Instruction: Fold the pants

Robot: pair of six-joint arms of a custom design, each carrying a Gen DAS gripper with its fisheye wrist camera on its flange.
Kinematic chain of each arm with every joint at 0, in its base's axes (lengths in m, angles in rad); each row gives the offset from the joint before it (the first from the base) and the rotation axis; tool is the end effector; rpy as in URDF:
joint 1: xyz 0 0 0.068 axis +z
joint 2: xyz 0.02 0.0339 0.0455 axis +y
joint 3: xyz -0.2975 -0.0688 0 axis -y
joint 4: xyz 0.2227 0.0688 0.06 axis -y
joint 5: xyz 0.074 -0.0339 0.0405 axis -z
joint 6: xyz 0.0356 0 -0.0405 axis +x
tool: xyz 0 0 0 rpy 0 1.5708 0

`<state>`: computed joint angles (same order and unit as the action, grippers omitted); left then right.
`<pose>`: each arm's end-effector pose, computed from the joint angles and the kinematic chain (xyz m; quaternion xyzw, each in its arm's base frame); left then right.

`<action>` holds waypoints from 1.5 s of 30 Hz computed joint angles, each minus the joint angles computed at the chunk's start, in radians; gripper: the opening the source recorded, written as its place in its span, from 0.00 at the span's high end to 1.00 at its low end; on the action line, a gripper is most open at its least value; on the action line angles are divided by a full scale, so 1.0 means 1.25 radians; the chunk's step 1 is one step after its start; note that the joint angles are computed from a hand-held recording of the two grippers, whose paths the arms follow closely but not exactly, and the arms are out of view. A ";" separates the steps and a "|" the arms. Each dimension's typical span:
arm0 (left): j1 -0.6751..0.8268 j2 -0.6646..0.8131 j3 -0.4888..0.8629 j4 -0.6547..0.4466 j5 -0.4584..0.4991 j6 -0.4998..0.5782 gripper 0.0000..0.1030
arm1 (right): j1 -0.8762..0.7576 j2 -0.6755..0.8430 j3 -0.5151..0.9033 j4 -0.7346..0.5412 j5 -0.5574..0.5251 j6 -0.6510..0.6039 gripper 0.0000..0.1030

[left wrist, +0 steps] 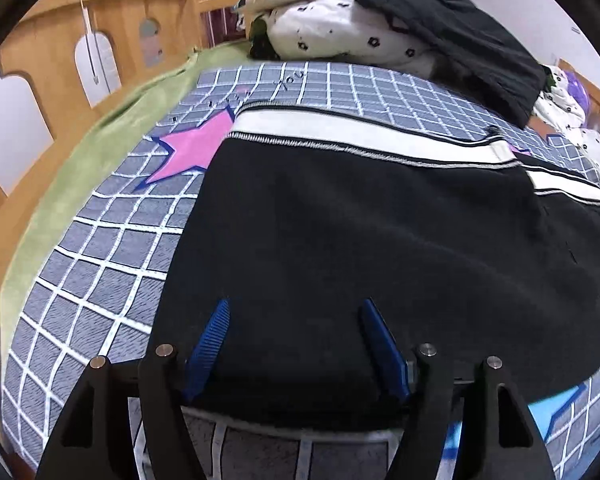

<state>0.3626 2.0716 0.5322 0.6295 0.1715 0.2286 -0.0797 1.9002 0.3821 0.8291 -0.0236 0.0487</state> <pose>0.2796 0.0996 0.0676 -0.0354 0.9422 0.0167 0.3329 0.2717 -0.0209 0.1061 0.0530 0.9028 0.0041 0.4268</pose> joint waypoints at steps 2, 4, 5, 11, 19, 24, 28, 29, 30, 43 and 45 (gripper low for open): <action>0.042 -0.024 -0.006 -0.037 0.079 0.000 0.34 | 0.072 -0.058 0.008 -0.072 0.035 0.033 0.31; 0.093 -0.038 -0.010 -0.065 0.140 0.006 0.34 | 0.155 -0.076 0.020 -0.100 0.042 0.088 0.31; 0.114 -0.042 -0.016 -0.064 0.153 0.013 0.34 | 0.190 -0.062 0.043 -0.112 0.039 0.107 0.31; 0.222 -0.071 -0.020 -0.099 0.199 0.087 0.34 | 0.436 0.072 0.182 -0.122 0.068 0.265 0.39; 0.347 -0.022 0.072 -0.259 0.364 0.146 0.34 | 0.578 0.246 0.365 -0.156 0.044 0.428 0.61; 0.370 0.014 0.098 -0.267 0.386 0.138 0.34 | 0.609 0.309 0.360 -0.148 0.073 0.437 0.80; 0.386 0.038 0.161 -0.361 0.428 0.131 0.34 | 0.635 0.286 0.352 -0.186 0.121 0.407 0.80; 0.388 0.041 0.171 -0.377 0.434 0.128 0.34 | 0.632 0.278 0.348 -0.191 0.116 0.407 0.80; 0.387 0.045 0.181 -0.393 0.435 0.128 0.34 | 0.627 0.270 0.340 -0.189 0.108 0.408 0.80; 0.352 0.024 0.148 -0.289 0.354 0.076 0.35 | 0.566 0.273 0.527 -0.333 0.132 0.258 0.64; 0.353 0.029 0.134 -0.262 0.357 0.072 0.36 | 0.547 0.314 0.605 -0.373 0.097 0.251 0.64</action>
<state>0.8041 2.1079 0.7003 0.3022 0.6175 0.3190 0.6046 2.2923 1.1387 0.3632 0.0978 0.3626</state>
